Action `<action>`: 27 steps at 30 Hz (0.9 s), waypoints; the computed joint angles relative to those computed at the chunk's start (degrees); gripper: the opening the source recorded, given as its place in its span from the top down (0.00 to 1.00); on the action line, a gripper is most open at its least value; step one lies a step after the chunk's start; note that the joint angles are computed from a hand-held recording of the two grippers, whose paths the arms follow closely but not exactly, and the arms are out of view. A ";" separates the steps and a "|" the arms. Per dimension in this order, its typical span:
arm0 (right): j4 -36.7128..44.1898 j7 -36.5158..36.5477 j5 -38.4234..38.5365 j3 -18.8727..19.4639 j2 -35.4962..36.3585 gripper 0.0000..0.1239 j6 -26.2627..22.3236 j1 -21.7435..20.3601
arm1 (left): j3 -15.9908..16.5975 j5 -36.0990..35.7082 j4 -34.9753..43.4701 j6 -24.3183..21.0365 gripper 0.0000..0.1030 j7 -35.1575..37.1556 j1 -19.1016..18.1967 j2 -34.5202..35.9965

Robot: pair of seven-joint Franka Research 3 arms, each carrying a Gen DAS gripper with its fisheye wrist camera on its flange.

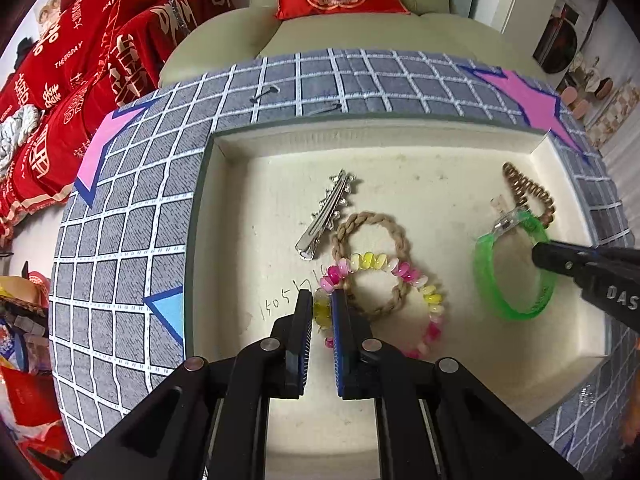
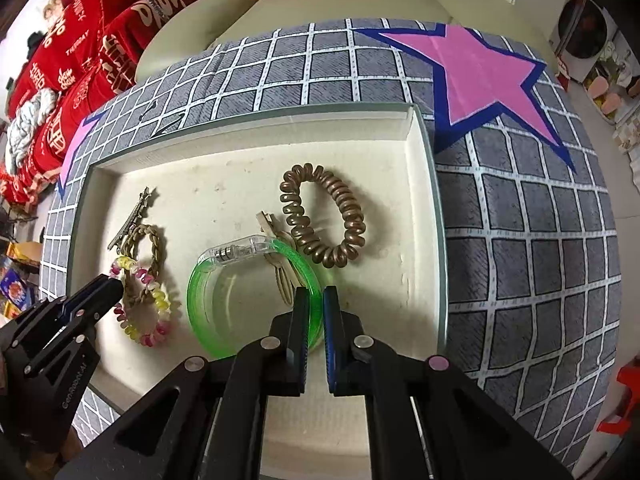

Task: Organize jewelry
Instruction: 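Carry the bead bracelet and green bangle into the tray and open both tools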

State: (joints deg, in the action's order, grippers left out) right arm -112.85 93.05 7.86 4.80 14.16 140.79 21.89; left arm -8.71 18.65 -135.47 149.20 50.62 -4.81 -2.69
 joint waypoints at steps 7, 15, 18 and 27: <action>0.56 -1.07 0.42 0.22 0.38 0.92 -0.40 -0.03 | -0.55 4.59 1.36 -2.46 0.83 -2.18 -0.47 0.52; -0.60 -5.94 11.39 1.64 -1.29 0.70 0.84 -2.59 | -0.65 6.22 1.37 -2.29 0.82 -3.29 -0.71 -0.50; -1.31 -7.94 14.45 1.83 -2.65 0.68 2.11 -3.01 | -0.72 7.08 1.00 -2.00 0.02 -4.48 -0.62 -1.23; -2.65 -9.12 17.76 1.68 -5.60 0.61 2.85 -2.94 | -1.29 11.45 -0.36 -0.93 0.00 -8.72 -0.29 -4.42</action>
